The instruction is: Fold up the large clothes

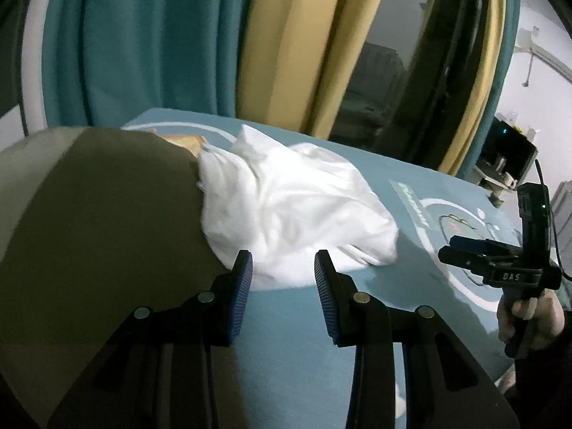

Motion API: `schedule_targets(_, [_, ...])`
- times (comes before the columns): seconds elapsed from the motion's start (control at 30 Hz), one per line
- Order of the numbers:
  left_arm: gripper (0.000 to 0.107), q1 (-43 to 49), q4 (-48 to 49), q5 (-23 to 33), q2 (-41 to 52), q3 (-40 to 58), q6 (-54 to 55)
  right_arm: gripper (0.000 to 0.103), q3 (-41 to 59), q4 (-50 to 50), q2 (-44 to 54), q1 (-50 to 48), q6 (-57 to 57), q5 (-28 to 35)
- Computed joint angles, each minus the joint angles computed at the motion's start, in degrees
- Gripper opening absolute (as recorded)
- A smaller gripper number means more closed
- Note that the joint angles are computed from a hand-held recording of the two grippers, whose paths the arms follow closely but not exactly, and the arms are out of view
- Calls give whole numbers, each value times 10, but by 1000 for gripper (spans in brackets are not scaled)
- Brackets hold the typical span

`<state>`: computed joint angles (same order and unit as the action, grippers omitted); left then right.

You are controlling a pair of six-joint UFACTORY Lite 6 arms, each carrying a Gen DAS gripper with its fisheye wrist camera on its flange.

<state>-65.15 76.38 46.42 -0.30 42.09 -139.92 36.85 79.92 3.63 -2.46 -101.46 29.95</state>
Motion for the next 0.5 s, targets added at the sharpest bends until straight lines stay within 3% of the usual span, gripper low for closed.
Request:
schedule_targets(0.3, [38,-53,0,6,88,94,-19,84,-59,-70,-80,-129,1,63])
schedule_targets(0.5, [38,-87,-38,46,161,191,40,85,-79,-115,-122,-229,-25,105])
